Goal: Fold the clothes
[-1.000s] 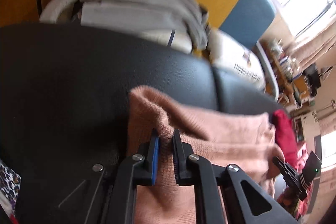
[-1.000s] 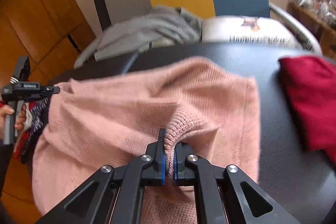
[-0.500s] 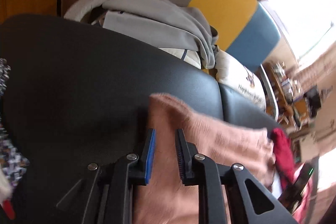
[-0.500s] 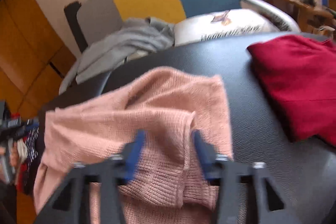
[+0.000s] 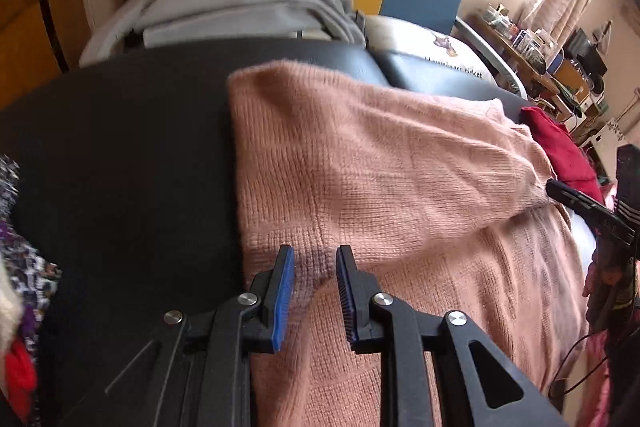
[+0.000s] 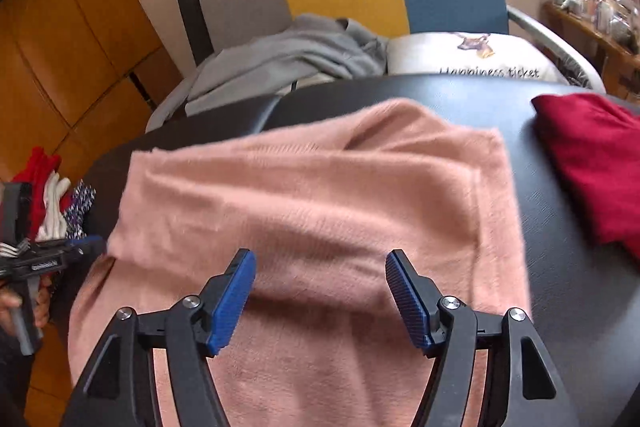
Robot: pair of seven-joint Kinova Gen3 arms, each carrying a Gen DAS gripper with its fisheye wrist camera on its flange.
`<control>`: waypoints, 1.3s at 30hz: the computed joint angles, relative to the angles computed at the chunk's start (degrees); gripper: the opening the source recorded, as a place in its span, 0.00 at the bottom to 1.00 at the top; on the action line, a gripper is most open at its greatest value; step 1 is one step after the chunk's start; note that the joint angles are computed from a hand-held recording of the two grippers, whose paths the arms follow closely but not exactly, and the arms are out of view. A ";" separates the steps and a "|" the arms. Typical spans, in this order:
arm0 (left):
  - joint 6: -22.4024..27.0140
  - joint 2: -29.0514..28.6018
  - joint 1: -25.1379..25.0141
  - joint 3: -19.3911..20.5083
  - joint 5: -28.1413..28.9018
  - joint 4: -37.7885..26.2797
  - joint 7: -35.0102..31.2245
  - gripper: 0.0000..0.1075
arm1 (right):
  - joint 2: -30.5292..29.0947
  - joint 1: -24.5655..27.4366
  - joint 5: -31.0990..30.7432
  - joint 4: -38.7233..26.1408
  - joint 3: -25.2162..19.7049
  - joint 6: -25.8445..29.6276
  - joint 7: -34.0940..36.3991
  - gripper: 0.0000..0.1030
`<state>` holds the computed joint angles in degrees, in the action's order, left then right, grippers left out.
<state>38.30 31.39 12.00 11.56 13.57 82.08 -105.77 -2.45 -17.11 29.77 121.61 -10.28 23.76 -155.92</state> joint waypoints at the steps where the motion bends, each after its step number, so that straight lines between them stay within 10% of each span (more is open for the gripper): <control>1: -1.73 -1.39 -0.26 0.31 -0.02 2.00 -1.04 0.19 | 0.22 -0.24 0.15 0.08 -0.36 -0.08 -0.70 0.67; 14: -7.18 -1.16 16.49 -9.61 -22.23 4.52 8.37 0.20 | -0.15 -3.00 8.80 4.59 -3.74 -4.53 -19.09 0.73; 20: -4.93 2.92 11.83 -6.79 -17.28 -0.42 12.25 0.08 | -0.53 -3.01 16.21 6.36 -4.98 -5.48 -29.50 0.75; 31: -15.72 -5.52 -8.39 3.55 -1.51 15.99 7.78 0.07 | 0.19 -5.84 28.24 7.27 -4.77 -4.76 -42.88 0.80; 39: -14.12 -5.66 7.82 -4.10 -15.57 13.67 1.50 0.25 | 0.53 -7.17 38.08 9.04 -4.82 -4.86 -53.98 0.82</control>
<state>24.18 25.74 19.82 7.46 -1.99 95.75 -104.27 -1.92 -24.28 67.85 130.65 -15.10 18.90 -209.90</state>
